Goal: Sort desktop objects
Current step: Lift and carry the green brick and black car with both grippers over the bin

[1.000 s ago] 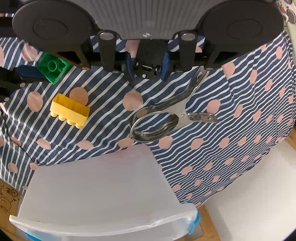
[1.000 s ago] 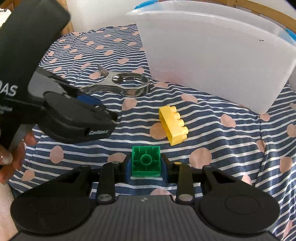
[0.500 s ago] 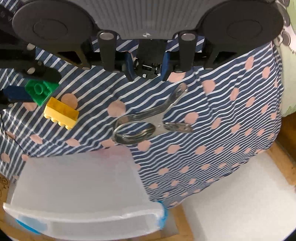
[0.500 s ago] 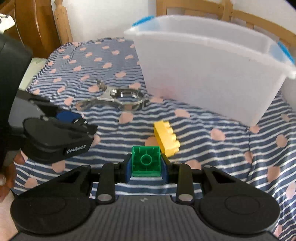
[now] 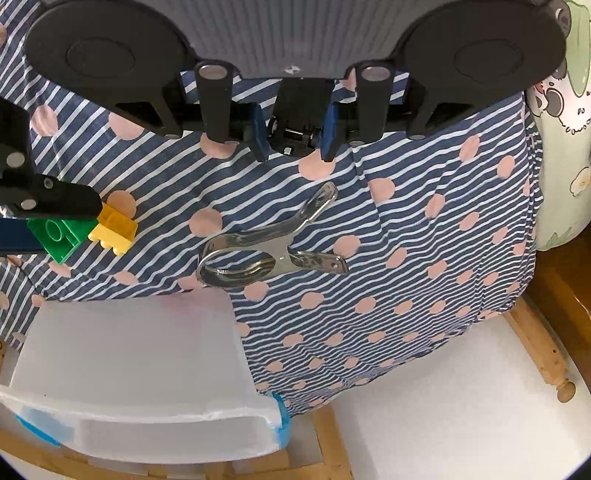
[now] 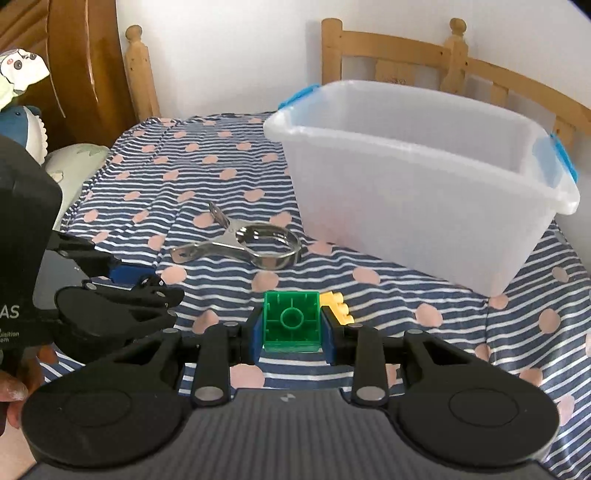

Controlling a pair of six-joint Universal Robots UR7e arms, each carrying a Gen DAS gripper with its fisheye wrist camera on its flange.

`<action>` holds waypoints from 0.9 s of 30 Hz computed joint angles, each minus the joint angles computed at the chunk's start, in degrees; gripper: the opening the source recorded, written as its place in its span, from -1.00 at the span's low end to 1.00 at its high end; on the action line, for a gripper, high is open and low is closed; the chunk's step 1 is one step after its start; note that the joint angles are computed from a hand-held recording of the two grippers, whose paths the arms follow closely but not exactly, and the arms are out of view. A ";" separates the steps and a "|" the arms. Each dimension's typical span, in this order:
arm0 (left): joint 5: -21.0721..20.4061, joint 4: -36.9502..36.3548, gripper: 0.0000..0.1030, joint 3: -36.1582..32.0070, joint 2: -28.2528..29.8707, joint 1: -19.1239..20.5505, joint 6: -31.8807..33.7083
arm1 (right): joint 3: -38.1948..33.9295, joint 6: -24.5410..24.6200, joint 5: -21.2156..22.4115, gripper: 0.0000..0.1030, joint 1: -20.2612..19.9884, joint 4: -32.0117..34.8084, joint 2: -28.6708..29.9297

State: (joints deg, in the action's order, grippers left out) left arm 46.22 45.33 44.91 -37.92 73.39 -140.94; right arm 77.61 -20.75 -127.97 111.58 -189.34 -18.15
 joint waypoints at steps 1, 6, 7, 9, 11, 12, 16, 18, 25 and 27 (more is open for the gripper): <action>0.05 -0.54 -0.34 1.03 -0.69 -0.11 -0.05 | 0.04 -0.09 0.25 -0.34 0.02 -0.11 -0.10; 0.56 -0.70 -0.34 1.40 -1.23 -0.52 -0.76 | -0.55 -0.60 0.63 -0.34 0.20 -0.55 -0.18; 0.62 -0.53 -0.34 1.28 -1.23 -0.64 -0.96 | -0.54 -0.59 0.65 -0.34 0.25 -0.58 -0.30; 0.75 -0.16 -0.35 0.96 -1.18 -0.97 -1.29 | -0.69 -0.25 0.41 -0.34 0.37 -0.29 -0.48; 0.83 0.34 -0.35 0.58 -1.12 -1.37 -1.63 | -0.74 0.20 -0.12 -0.34 0.60 0.07 -0.78; 0.80 0.52 -0.35 0.46 -1.14 -1.60 -1.80 | -0.89 0.32 -0.24 -0.34 0.71 0.07 -0.90; 0.50 1.87 -0.35 -1.07 -0.72 -2.54 -2.80 | -1.38 0.17 -1.03 -0.34 1.19 -0.28 -1.40; 0.33 2.30 -0.35 -2.13 -0.36 -3.01 -2.82 | -1.81 0.02 -1.49 -0.34 1.40 -0.06 -1.64; 1.85 6.11 -0.35 -6.55 1.24 -4.70 -4.81 | -3.67 -0.65 -3.76 -0.34 2.38 0.29 -2.61; 2.04 6.62 -0.35 -7.54 1.61 -5.35 -4.94 | -4.53 -0.81 -4.72 -0.34 2.66 0.45 -2.66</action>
State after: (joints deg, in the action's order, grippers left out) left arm 48.25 51.95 37.37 -36.31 68.04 -145.89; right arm 73.08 -21.56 -132.69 114.24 -188.88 -20.82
